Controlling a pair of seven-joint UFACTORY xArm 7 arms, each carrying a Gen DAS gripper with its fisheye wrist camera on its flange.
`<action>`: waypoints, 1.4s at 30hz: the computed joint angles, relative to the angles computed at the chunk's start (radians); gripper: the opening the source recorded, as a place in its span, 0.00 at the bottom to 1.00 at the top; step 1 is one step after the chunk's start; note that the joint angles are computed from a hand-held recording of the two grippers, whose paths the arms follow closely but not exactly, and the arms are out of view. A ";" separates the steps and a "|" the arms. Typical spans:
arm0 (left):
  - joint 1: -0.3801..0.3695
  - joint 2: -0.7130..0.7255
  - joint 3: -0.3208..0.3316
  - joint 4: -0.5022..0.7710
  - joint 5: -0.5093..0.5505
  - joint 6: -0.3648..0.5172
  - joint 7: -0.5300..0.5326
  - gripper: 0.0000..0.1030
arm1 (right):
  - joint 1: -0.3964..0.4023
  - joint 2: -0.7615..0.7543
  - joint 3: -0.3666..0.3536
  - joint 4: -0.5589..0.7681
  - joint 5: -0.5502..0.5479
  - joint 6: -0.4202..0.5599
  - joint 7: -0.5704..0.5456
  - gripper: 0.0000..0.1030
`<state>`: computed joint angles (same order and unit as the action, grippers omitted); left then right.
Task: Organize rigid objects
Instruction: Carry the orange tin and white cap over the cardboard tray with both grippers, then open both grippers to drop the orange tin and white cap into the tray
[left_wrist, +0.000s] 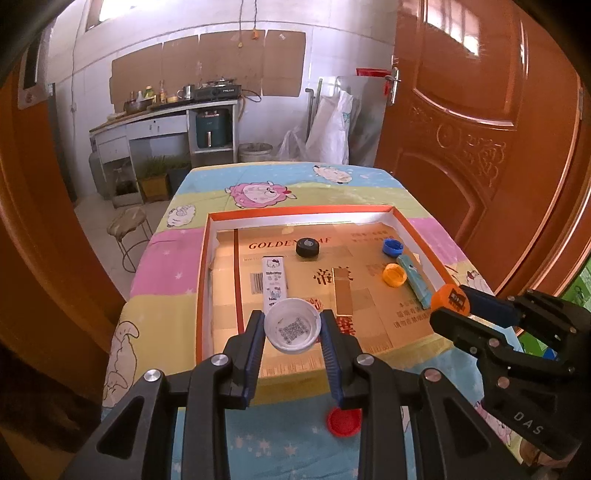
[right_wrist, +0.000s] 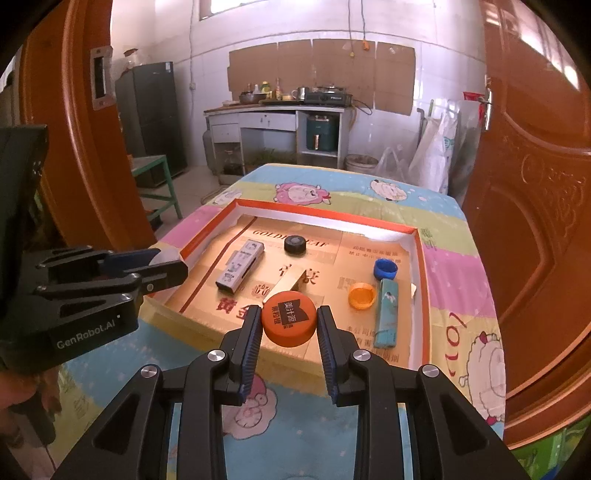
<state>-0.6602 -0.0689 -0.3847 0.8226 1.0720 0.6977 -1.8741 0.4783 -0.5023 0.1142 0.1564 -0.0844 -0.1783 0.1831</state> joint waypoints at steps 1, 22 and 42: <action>0.004 0.004 0.004 0.001 0.003 -0.005 -0.002 0.30 | 0.008 0.015 -0.015 0.009 -0.004 -0.003 -0.005 0.30; 0.072 0.078 0.095 0.020 0.011 -0.114 0.044 0.30 | 0.221 0.262 -0.353 0.178 -0.112 -0.024 -0.012 0.30; 0.090 0.131 0.146 -0.007 -0.018 -0.184 0.060 0.30 | 0.804 0.407 -0.929 0.292 -0.110 0.011 -0.034 0.30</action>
<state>-0.5706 0.0620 -0.2386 0.8154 1.0535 0.5142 -1.8142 1.2825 -0.0956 -0.8148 0.4485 -0.1939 -0.1675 0.1490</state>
